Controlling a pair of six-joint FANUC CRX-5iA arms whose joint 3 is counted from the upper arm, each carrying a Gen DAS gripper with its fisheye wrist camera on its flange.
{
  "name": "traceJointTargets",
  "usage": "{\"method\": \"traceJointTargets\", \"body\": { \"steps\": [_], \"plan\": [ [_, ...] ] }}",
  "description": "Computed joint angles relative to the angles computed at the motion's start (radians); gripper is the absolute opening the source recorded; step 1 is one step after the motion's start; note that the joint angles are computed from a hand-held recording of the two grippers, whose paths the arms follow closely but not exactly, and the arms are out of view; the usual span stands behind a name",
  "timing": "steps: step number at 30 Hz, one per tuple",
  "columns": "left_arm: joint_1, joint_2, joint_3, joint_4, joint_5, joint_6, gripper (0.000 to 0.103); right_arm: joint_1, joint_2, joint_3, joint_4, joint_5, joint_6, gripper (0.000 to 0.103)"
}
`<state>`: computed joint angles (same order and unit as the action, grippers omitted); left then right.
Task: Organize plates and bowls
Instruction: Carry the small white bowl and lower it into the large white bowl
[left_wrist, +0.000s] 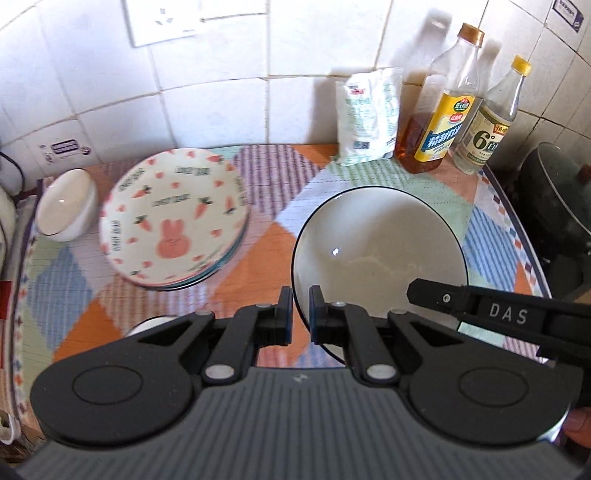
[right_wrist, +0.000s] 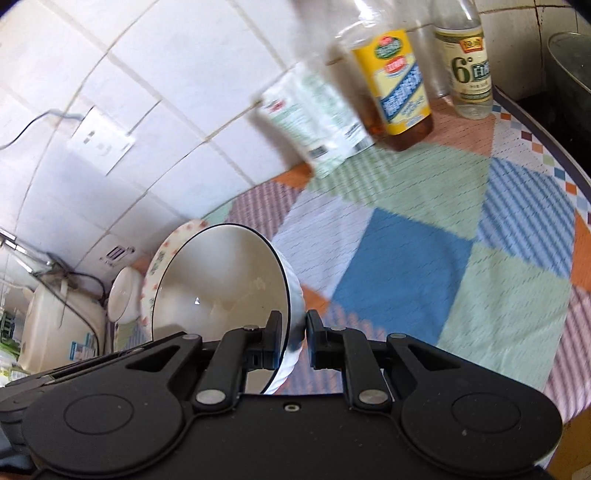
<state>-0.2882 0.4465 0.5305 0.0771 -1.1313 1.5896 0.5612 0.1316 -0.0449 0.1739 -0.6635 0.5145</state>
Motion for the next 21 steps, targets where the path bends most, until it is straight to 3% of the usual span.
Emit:
{"method": "traceJointTargets", "body": {
  "steps": [11, 16, 21],
  "plan": [
    [0.125, -0.203, -0.267, 0.072, 0.062, -0.162, 0.007, 0.158, -0.023, -0.065, 0.132, 0.029, -0.251, 0.018],
    [0.178, -0.252, -0.338, 0.107, 0.064, -0.253, 0.008, 0.215, -0.023, -0.119, 0.238, 0.079, -0.423, 0.018],
    [0.222, -0.293, -0.418, 0.152, 0.092, -0.330, 0.008, 0.267, 0.000, -0.128, 0.324, 0.060, -0.544, 0.018]
  ]
}}
